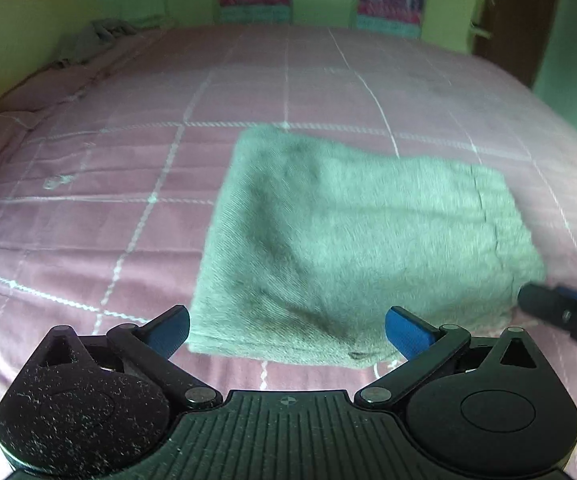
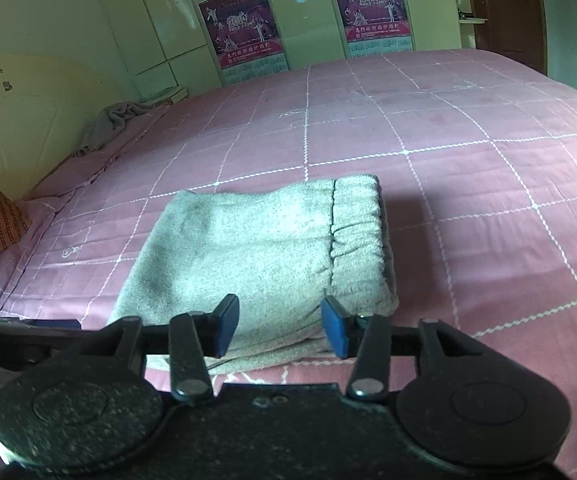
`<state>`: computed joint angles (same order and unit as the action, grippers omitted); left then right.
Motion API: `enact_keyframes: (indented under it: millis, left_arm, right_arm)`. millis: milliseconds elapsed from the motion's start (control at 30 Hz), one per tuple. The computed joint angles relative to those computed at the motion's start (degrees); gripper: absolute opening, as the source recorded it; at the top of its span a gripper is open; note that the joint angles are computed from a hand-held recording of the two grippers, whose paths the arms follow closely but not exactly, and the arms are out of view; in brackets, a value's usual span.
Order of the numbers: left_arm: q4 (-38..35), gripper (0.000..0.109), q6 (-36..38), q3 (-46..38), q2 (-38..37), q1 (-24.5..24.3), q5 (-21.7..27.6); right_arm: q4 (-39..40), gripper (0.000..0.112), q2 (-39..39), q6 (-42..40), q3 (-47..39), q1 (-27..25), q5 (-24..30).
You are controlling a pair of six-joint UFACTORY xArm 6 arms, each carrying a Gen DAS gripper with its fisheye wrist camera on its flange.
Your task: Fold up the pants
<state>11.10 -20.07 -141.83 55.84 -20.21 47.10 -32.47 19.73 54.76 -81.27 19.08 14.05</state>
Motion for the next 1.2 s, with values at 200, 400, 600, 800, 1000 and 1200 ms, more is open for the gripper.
enact_keyframes:
  millis: [200, 400, 600, 800, 1000, 1200]
  left_arm:
    - [4.9, 0.103, -1.59, 6.14, -5.13, -0.38, -0.16]
    - [11.84, 0.103, -5.98, 18.48, -13.89, -0.65, -3.86]
    - [19.73, 0.103, -11.52, 29.85, -23.29, -0.56, -6.68]
    - [19.47, 0.103, -10.09, 39.57, -32.25, -0.54, -9.71]
    - [21.4, 0.103, -16.16, 50.64, -41.38, -0.38, -14.51]
    - [26.5, 0.103, -20.94, 57.37, -47.02, -0.85, -16.3]
  right_arm:
    - [-1.14, 0.054, -1.97, 0.95, 1.64, 0.72, 0.43]
    - [-5.11, 0.07, -4.61, 4.58, 3.16, 1.44, 2.1]
    - [-5.03, 0.096, -9.49, 4.33, 6.27, 2.87, 4.15]
    - [-15.02, 0.102, -16.58, 13.36, 9.79, 5.86, 9.87]
    - [-26.09, 0.102, -24.1, 20.87, 15.53, 8.56, 10.73]
    - [-32.98, 0.102, -28.92, 27.37, 19.11, 10.71, 13.43]
